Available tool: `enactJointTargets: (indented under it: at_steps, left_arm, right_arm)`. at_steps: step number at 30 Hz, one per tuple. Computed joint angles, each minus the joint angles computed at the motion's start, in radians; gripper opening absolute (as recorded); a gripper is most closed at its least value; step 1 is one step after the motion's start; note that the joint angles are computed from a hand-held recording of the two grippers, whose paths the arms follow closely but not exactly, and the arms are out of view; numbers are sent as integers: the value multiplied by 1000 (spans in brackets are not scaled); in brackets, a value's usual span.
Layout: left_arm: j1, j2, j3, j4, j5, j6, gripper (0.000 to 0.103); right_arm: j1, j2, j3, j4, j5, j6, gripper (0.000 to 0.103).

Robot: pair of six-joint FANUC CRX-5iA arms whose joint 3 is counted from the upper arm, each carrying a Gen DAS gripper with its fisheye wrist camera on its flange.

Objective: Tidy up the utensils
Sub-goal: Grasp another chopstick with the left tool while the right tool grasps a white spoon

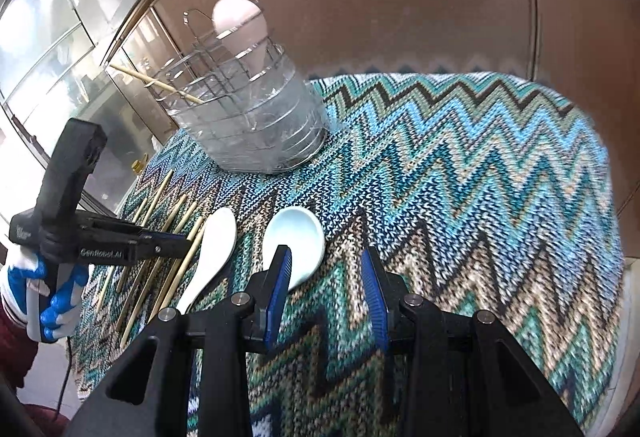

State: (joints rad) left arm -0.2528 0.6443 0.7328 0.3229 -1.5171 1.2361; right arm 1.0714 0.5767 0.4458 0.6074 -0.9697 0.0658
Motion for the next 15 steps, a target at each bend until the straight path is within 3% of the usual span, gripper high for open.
enactJointTargets:
  at_steps: [7,9,11,15]
  left_arm:
    - [-11,32,53,-14,-29,14,11]
    - [-7,18,29,-12,-12,11,9]
    - [-5,-1,-3,-9,15,11,7]
    - [15,-66,-126,53,101,-22,5]
  right_arm:
    - [-65,25,63,-178,75,145,35]
    - [-78,33,81,-220,89,186,30]
    - [-93,41,107,-290,107,263,12]
    - [-77,69,167,-274,44,323,7]
